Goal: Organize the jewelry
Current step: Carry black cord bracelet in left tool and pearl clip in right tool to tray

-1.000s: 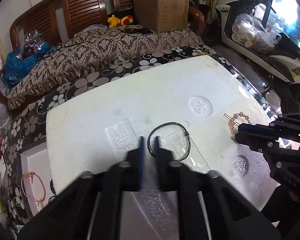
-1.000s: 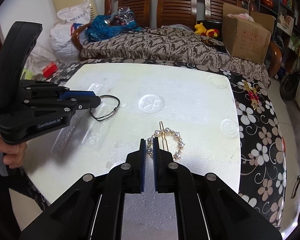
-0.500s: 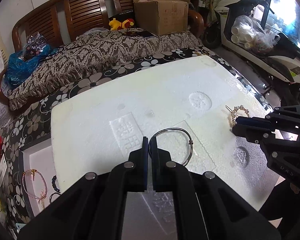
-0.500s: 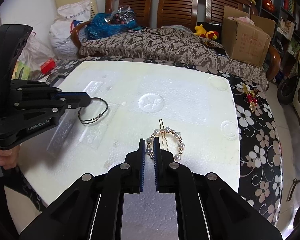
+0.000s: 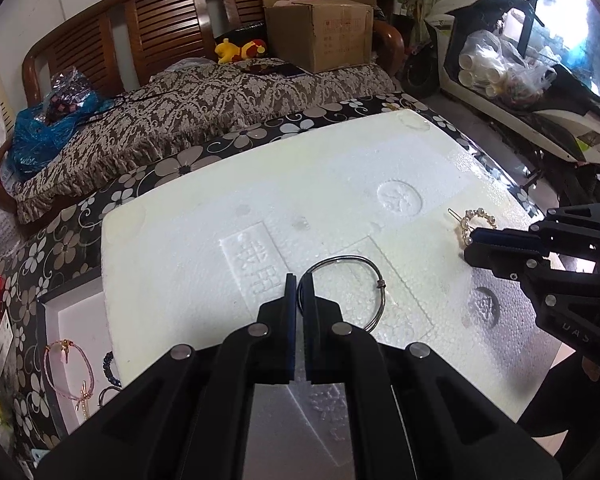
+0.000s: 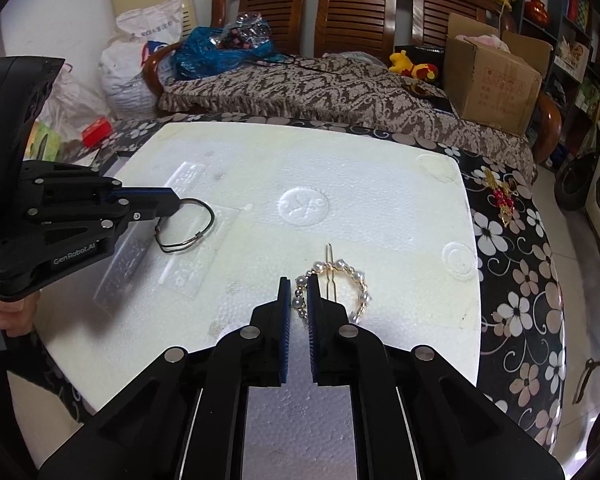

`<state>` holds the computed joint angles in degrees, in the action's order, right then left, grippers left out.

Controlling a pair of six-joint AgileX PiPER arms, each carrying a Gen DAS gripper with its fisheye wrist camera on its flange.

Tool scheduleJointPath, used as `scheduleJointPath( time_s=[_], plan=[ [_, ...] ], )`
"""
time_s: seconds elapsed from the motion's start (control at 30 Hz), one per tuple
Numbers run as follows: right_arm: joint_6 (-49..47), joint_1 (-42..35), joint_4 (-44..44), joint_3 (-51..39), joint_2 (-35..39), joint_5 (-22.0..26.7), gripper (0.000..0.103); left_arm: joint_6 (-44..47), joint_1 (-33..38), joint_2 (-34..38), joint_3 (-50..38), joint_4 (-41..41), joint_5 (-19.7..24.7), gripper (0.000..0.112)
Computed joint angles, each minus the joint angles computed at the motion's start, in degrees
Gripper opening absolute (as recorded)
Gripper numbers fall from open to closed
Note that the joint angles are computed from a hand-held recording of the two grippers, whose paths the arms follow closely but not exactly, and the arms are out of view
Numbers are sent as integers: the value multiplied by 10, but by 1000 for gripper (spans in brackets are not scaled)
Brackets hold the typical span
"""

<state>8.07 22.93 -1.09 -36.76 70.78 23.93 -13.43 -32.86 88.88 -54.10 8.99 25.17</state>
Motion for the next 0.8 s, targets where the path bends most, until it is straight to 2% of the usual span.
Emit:
scheduleJointPath(
  time_s=[0.1, 0.13, 0.2, 0.33, 0.57, 0.8],
  plan=[
    [-25, -4, 29, 1, -9, -6, 8, 21, 23, -26, 22, -40, -23, 2],
    [-59, -16, 67, 1, -12, -6, 8, 33, 30, -32, 24, -54, -24, 2],
    [-124, -37, 138, 1, -17, -8, 8, 55, 45, -46, 24, -69, -17, 2],
    [-174, -44, 199, -7, -25, -5, 8, 92, 77, -70, 23, -89, 0, 2],
    [-61, 66, 109, -60, -2, -16, 8, 182, 173, -133, 59, -136, 26, 2],
    [58, 207, 19, -176, 112, -22, 8, 307, 302, -175, 108, -206, 46, 2]
  ],
)
